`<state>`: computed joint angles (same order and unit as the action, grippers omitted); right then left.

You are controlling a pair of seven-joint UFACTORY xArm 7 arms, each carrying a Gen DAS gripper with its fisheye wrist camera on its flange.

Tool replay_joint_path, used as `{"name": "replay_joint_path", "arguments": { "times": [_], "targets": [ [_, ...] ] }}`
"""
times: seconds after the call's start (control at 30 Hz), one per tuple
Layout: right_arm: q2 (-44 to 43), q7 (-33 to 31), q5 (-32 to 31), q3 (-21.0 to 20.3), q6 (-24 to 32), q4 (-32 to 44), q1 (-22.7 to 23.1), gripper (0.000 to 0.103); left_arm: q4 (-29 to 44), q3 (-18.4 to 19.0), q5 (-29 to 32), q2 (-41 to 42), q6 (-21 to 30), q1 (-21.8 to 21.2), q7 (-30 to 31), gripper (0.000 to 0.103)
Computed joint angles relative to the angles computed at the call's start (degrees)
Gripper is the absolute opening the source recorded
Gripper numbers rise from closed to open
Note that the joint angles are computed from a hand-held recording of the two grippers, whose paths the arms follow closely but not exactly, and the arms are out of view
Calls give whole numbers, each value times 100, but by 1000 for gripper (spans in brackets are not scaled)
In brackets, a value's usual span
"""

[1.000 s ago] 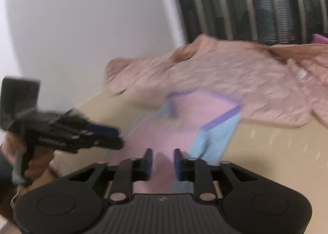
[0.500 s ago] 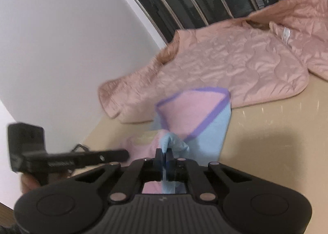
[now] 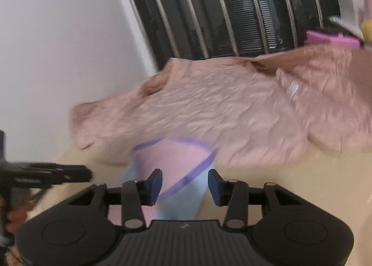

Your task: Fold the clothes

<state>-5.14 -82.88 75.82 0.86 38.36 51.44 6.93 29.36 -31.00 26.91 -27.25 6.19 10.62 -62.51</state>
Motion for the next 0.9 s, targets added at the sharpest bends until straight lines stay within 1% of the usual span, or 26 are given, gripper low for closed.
{"name": "replay_joint_path", "arguments": {
  "times": [0.03, 0.1, 0.13, 0.2, 0.23, 0.27, 0.3, 0.33, 0.37, 0.4, 0.43, 0.5, 0.57, 0.6, 0.63, 0.67, 0.7, 0.77, 0.87, 0.9],
  "targets": [
    [302, 193, -175, 93, -220, 306, 57, 42, 313, -283, 167, 299, 157, 405, -93, 52],
    [868, 791, -762, 279, -615, 833, 157, 41, 843, -888, 820, 785, 524, 1081, -438, 51],
    [1086, 1056, -1016, 352, -745, 1019, 182, 37, 1126, -1177, 1210, 1057, 765, 1378, -646, 51],
    [1407, 1428, -1393, 486, -913, 1258, 177, 31, 1437, -1300, 1514, 1482, 1042, 1507, -1021, 48],
    [1506, 1539, -1508, 549, -970, 1319, 150, 24, 1481, -1268, 1652, 1589, 1002, 1503, -1115, 37],
    [1604, 1655, -1629, 607, -1026, 1381, 128, 17, 1525, -1232, 1791, 1693, 960, 1497, -1207, 11],
    [1641, 1651, -1629, 679, -1054, 1392, 76, 7, 1510, -1182, 1939, 1742, 846, 1494, -1341, 3],
    [1629, 1572, -1546, 745, -1011, 1372, -2, 2, 1499, -1136, 2104, 1793, 733, 1498, -1490, 3],
    [1609, 1510, -1471, 786, -925, 1355, -72, 2, 1436, -1101, 2303, 1746, 566, 1515, -1729, 2],
    [1537, 1313, -1250, 831, -868, 1291, -150, 2, 1353, -1061, 2482, 1660, 426, 1511, -1922, 2],
    [1430, 1060, -982, 854, -820, 1212, -213, 2, 1259, -960, 2495, 1487, 337, 1420, -2015, 2],
    [1045, 404, -360, 803, -583, 933, -309, 2, 931, -687, 2589, 908, -38, 1152, -2176, 2],
    [469, -321, 176, 556, 58, 505, -396, 2, 497, -372, 2552, 152, -194, 678, -2140, 2],
    [174, -601, 311, 389, 395, 270, -422, 2, 288, -272, 2442, -232, -245, 472, -2036, 2],
    [-111, -861, 363, 205, 745, 18, -442, 2, 56, -131, 2270, -588, -147, 141, -1902, 2],
    [-404, -1092, 348, 1, 1117, -245, -465, 2, -84, -86, 2170, -803, -112, -47, -1790, 2],
    [-674, -1271, 257, -176, 1412, -492, -480, 2, -282, 12, 1991, -1098, 75, -432, -1643, 2],
    [-1095, -1472, -33, -404, 1684, -911, -483, 2, -704, 45, 1587, -1606, 504, -1073, -1522, 2],
    [-1530, -1694, -621, -650, 1945, -1456, -497, 2, -1071, -336, 1022, -1973, 1034, -1553, -1690, 3],
    [-1606, -1723, -823, -669, 1922, -1591, -491, 2, -1169, -484, 826, -2072, 1218, -1717, -1763, 4]
  ]
}}
